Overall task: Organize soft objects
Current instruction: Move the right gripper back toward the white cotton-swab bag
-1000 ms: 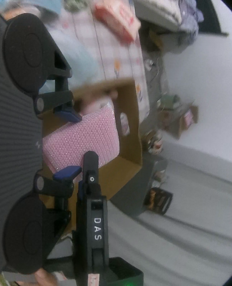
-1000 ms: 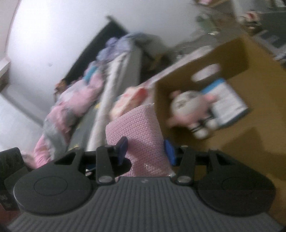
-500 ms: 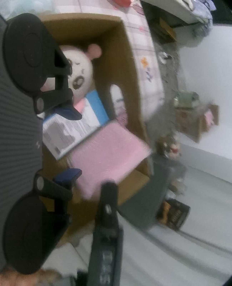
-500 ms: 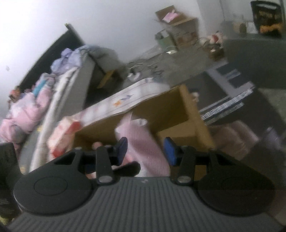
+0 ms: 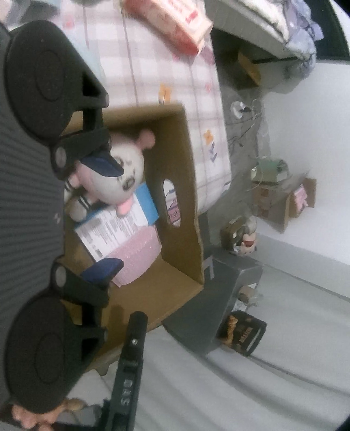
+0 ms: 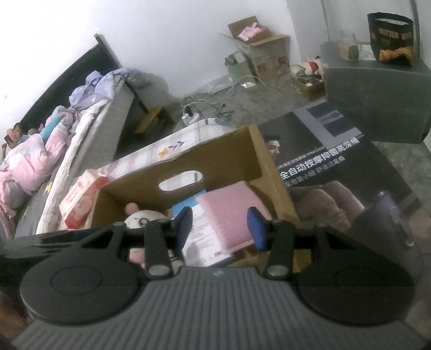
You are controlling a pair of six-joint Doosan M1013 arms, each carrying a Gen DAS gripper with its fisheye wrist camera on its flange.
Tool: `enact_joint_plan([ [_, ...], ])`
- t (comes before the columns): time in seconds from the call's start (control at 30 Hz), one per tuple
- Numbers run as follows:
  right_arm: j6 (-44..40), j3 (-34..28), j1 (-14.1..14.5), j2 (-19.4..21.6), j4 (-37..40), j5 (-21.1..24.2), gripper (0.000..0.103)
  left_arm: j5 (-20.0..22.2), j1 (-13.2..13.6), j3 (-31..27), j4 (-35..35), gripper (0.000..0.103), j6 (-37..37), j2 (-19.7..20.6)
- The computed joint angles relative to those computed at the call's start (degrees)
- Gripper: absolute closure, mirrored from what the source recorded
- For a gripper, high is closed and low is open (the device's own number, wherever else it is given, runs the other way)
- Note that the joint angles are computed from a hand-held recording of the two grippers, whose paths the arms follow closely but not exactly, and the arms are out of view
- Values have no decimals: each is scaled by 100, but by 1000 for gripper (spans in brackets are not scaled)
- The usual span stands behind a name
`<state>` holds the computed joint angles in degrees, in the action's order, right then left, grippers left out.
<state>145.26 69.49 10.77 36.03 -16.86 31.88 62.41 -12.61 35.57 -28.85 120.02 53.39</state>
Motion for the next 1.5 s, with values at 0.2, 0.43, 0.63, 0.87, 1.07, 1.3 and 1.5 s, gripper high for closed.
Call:
enact_joint_plan([
  [0.2,-20,153,148,-155,71,-211,58,-389,355,896,-249,28,638,-665],
  [0.43,-901,742,488,-555,1070,-1175,59,-1036,1018,2277,-713,20,1189,-1552],
  [0.63,-4113,799,845,-587,4056,-1539,59,-1692,1610,3442,-1156,19,1475,-2193],
  [0.87,-6296,168,1135,-102,6429,-658,60,-2020,2092,4600,-1483,21,1875,-2675],
  [1.07,-6088,-645,1364,517,6401,283,67,-1944,2282,5281,-1511,27,2029,-2904],
  [1.3,-6074,-2085,1589,1481,6709,1637,77,-1731,2345,5593,-1651,43,2007,-2863],
  [1.5,-5188,-3140,1789,2171,5820,2429,84,-2402,2273,5603,-1432,46,1686,-2718],
])
